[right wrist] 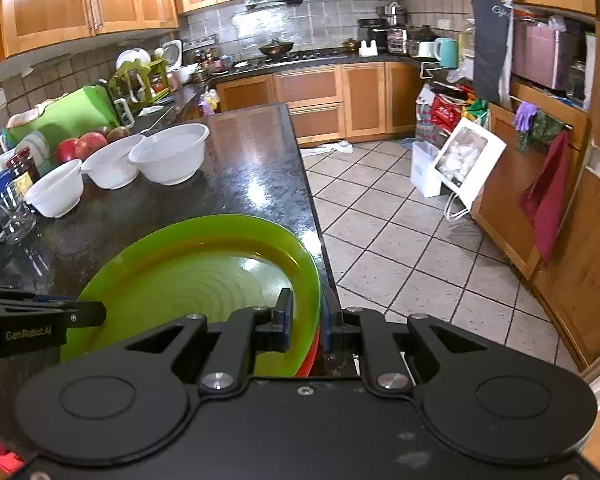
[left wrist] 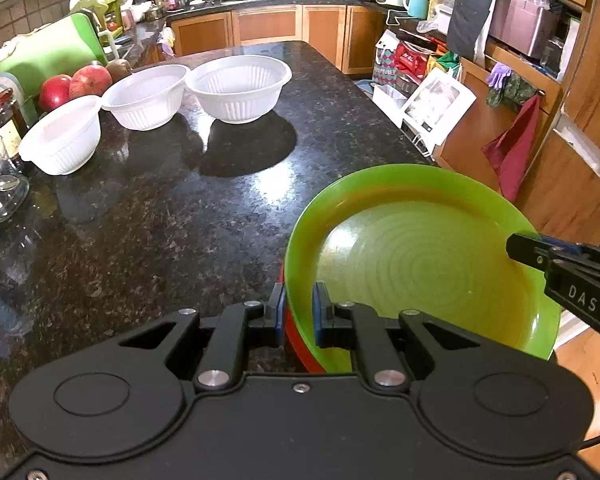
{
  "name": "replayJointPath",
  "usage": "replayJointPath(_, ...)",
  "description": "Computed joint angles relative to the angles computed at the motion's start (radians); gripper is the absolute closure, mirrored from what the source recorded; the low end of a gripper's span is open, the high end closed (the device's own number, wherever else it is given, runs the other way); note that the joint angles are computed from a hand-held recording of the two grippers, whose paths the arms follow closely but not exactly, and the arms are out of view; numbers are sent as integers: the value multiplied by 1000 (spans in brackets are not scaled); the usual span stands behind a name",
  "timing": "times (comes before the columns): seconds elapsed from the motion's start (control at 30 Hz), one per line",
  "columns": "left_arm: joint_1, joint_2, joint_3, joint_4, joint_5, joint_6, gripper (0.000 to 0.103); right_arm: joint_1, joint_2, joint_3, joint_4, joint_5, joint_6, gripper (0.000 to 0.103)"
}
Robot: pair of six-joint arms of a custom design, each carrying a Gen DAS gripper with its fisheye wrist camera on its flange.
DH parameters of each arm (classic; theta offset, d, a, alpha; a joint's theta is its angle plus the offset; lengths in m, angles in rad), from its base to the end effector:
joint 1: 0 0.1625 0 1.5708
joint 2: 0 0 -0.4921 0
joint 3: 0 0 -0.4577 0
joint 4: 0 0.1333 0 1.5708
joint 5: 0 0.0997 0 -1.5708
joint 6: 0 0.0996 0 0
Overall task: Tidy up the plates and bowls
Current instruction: 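Lower the green plate onto the red plate stack with both tools, then open both tools to release the green plate and withdraw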
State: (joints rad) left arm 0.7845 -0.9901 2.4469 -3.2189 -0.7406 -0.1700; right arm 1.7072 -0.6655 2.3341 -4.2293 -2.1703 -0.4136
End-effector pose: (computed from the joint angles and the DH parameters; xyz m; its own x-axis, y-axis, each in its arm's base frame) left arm -0.1601 -0.4521 0.0722 -0.6852 0.2556 -0.6820 0.5874 0.7476 -0.3100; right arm 0.1397 -0.4510 0.0491 -0.7777 0.1066 0.6195 -0.4228 0.6405 -0.6410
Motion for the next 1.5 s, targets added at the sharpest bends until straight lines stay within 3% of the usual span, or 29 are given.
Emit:
replayJointPath(0.3,-17,9,-1,22,29,-50,86,-20,-13,10,6,41,-31,87)
replayJointPath(0.63,-19,1,2,18,12,-49,85,-26,-9,19,-5,63,-34,80)
replayJointPath(1.03,-17,-14,9,33,1,-65,84,-23,24,1,-60,28,-56,80)
replayJointPath(1.27,-13,-35,20,47,2,-82,84,-51,17,-1,-8,38,14,80)
replayJointPath(1.5,-7,-66,37,33,-14,-57,75,-21,18,-12,-21,6,11,80)
